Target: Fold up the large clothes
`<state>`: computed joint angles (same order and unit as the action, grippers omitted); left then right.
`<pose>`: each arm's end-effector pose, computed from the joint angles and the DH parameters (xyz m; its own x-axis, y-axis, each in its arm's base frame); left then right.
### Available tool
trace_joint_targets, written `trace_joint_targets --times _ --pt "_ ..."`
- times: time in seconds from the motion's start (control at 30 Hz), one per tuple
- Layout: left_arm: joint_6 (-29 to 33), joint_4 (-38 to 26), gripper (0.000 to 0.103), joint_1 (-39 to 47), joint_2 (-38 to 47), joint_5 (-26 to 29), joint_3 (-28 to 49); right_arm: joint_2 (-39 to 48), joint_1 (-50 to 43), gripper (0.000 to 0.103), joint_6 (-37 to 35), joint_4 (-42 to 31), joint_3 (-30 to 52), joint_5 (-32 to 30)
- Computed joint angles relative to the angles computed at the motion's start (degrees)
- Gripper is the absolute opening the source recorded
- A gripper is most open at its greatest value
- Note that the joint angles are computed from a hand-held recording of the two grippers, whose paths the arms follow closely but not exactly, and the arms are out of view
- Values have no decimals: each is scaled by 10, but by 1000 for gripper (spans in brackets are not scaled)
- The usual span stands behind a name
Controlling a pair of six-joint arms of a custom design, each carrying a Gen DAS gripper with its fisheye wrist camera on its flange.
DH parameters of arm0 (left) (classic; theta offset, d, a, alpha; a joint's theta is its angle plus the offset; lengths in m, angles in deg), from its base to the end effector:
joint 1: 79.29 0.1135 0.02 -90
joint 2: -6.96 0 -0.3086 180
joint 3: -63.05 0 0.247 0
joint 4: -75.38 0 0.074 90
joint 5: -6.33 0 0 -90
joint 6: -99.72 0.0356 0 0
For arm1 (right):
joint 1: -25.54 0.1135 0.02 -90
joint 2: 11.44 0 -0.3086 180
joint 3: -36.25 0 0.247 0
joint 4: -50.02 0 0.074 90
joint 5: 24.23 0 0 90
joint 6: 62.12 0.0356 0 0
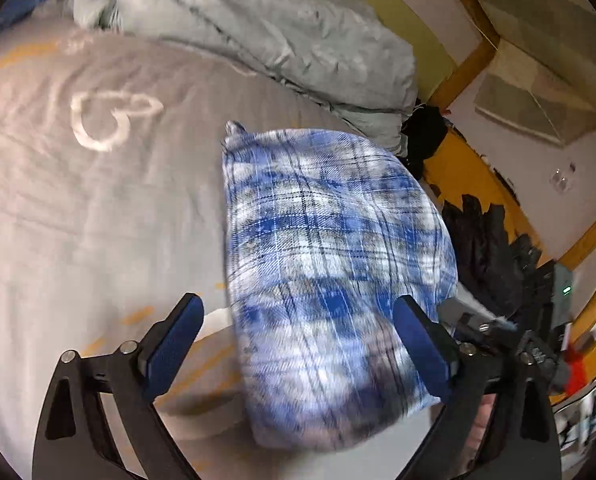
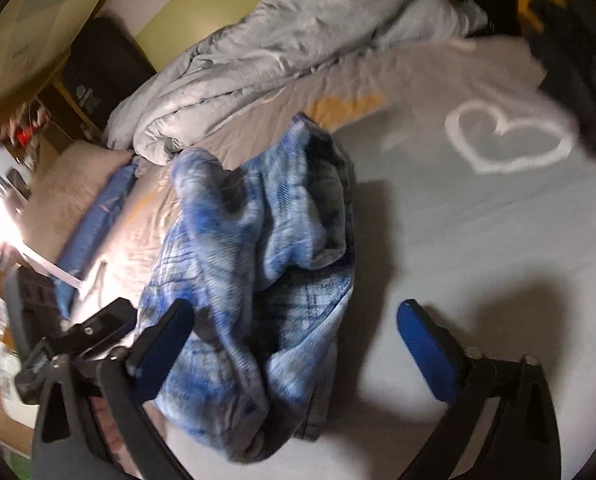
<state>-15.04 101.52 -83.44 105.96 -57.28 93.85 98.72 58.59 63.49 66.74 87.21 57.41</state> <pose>0.2369 -0.0331 0.1180 -0.7717 -0.3202 -0.5495 0.0779 0.8099 -0.5813 0.2766 0.1862 0.1173 -0.8267 0.1494 -0.5424 -0.1821 0.8411 0.5093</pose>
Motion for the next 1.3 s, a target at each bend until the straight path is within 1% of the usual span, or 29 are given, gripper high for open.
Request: trace_joint_targets --times 0.03,0.07,0.1,0.17,0.2,0.23,0.27,0.3,0.33,0.37,0.43,0.47,0.5,0.53,0.6,0.67,0.73,0.77,0.83,0.87,0.93,0.97,1.03,1.1,1.17,1.23,1.27,1.3 --pt "-8 9 93 0 18 4 7 14 -8 92 -4 5 6 -22" --pt "-15 4 92 -3 35 6 21 34 -19 91 -9 11 16 -53" --pt "-17 -4 90 -1 55 21 37 45 -22 91 -6 18 20 -71" --pt "-33 -1 82 2 99 55 62 74 -34 86 5 39 32 -120" --pt "-48 13 79 4 117 66 66 79 -35 85 7 42 34 -127" --pt "-59 31 71 7 131 79 66 86 -37 76 8 47 39 -134" --pt "-63 44 60 9 137 86 65 92 -39 67 8 54 40 -146" --pt "-60 44 54 7 136 87 65 97 -39 48 10 60 41 -160" --pt "-51 38 45 0 127 79 65 93 -35 41 14 71 34 -153" --pt "-41 28 37 -10 110 62 63 80 -25 36 0 71 29 -135" --pt "-16 -14 27 -36 56 20 65 46 -1 34 -34 52 22 -84" --pt "-7 -43 26 -51 25 -5 69 25 10 34 -42 40 17 -60" --pt "-2 -68 26 -64 -1 -23 77 12 12 34 -44 35 12 -52" --pt "-1 -84 26 -75 -21 -33 84 -15 12 34 -41 30 3 -43" --pt "3 -111 26 -88 -53 -36 103 -64 3 34 -49 7 -8 -36" --pt "2 -150 26 -124 -89 -59 135 -137 -5 34 -81 -54 -9 -11" --pt "-4 -177 26 -168 -106 -88 177 -203 -19 34 -110 -102 -9 14" --pt "-3 -192 26 -191 -103 -102 209 -232 -28 34 -122 -126 -8 23" --pt "-3 -220 26 -237 -92 -125 275 -308 -65 34 -155 -208 8 33" --pt "-7 -231 26 -259 -80 -134 311 -342 -99 34 -176 -256 19 19" --pt "0 -257 26 -304 -46 -154 386 -388 -166 34 -205 -292 23 -19" --pt "4 -261 26 -325 -24 -165 423 -414 -219 34 -230 -304 21 -52" --pt "16 -277 26 -356 21 -183 496 -428 -301 34 -264 -319 30 -102" --pt "25 -305 26 -381 85 -191 598 -430 -387 34 -291 -330 42 -147" --pt "27 -330 26 -397 151 -187 700 -421 -458 34 -307 -325 54 -176" --pt "35 -360 26 -410 217 -181 802 -406 -511 34 -316 -314 59 -195" --pt "41 -379 26 -415 250 -179 853 -389 -540 34 -320 -303 62 -204" --pt "43 -397 26 -420 285 -178 902 -375 -550 34 -321 -298 67 -202"
